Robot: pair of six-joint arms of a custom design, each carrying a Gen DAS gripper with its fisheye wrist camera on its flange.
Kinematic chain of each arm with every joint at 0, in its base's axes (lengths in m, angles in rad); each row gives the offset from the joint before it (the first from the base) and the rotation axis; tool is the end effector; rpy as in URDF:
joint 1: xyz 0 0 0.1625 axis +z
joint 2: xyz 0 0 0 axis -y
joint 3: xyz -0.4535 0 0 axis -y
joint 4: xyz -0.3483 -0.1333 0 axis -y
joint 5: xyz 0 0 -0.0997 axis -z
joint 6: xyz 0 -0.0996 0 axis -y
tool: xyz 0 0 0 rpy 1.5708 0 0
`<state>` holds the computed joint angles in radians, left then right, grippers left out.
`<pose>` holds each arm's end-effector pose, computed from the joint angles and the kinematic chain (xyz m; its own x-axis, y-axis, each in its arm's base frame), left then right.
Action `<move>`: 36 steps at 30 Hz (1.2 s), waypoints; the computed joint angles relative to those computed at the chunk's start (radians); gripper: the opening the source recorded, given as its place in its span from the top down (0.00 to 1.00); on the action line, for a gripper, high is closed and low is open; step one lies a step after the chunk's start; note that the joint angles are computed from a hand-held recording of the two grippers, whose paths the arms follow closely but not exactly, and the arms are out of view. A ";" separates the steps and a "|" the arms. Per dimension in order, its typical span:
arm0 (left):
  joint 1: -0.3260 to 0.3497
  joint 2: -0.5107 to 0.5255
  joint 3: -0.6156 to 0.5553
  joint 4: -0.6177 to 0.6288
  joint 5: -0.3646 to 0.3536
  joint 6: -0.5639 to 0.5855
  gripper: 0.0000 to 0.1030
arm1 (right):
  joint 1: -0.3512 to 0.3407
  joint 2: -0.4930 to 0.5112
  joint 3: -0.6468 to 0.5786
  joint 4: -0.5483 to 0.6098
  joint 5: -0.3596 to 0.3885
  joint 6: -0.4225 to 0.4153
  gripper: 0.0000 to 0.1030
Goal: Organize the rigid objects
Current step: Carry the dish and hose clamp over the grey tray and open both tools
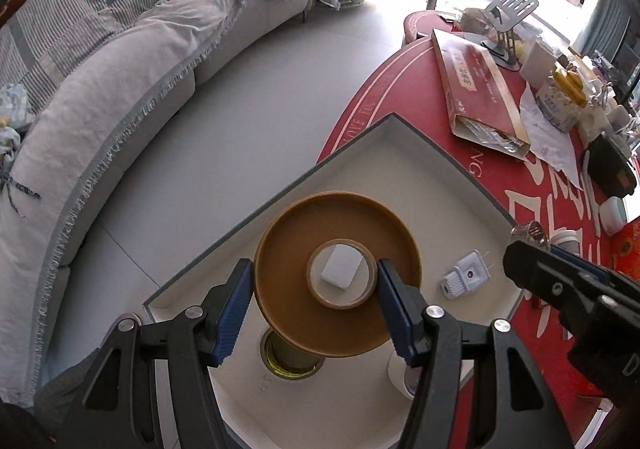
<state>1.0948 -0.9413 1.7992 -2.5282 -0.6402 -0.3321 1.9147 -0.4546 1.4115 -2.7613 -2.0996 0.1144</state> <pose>-0.0854 -0.6309 0.2163 -0.6851 -0.0965 -0.7220 0.2460 0.9023 -0.3541 0.3226 -0.6545 0.0163 -0.8841 -0.0754 0.4612 -0.2286 0.9306 -0.2860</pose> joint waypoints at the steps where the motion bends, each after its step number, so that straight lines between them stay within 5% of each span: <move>1: 0.001 0.001 -0.001 0.001 0.001 0.001 0.37 | -0.001 0.003 -0.003 0.004 0.000 0.001 0.58; 36: 0.030 0.044 -0.008 0.012 0.027 0.013 0.37 | -0.028 0.052 -0.047 0.048 -0.001 0.015 0.58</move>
